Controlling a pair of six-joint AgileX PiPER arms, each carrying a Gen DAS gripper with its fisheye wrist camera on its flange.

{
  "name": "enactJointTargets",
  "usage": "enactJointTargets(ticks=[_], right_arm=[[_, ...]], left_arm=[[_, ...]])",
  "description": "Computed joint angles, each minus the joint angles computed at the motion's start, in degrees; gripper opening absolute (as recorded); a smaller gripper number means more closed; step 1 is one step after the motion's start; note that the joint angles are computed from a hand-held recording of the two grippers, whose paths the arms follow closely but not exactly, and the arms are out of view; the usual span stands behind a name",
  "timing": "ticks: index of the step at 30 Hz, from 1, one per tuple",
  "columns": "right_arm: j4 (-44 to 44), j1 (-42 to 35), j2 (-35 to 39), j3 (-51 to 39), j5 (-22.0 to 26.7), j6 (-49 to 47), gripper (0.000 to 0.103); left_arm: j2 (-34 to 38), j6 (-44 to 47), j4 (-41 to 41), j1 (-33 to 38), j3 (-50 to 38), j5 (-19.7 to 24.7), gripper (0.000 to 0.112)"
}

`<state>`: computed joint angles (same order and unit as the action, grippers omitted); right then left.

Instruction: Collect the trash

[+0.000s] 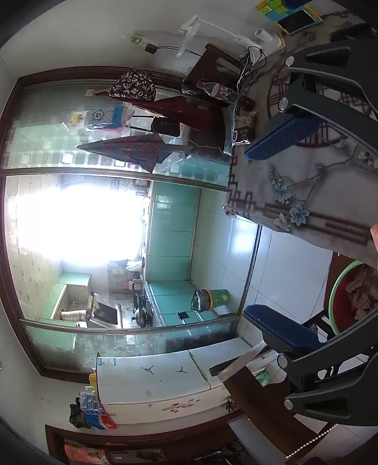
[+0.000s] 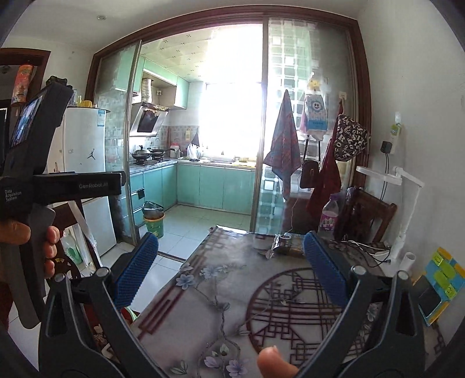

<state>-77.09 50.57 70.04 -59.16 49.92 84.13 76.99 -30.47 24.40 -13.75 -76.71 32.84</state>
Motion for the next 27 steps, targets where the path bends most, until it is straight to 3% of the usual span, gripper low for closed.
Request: enactJointTargets(ticks=[5, 19, 27], right_arm=[[1.2, 0.3, -1.7, 1.5, 1.5, 1.4, 0.098], [2.9, 4.4, -1.2, 0.8, 5.4, 2.7, 0.098], [4.6, 5.6, -0.1, -0.1, 6.7, 1.7, 0.098]], left_arm=[[-0.4, -0.2, 1.4, -1.3, 0.5, 1.2, 0.095], [-0.9, 11.7, -11.6, 1.7, 1.2, 2.0, 0.095], [-1.2, 14.8, -14.5, 2.5, 1.6, 2.4, 0.095]])
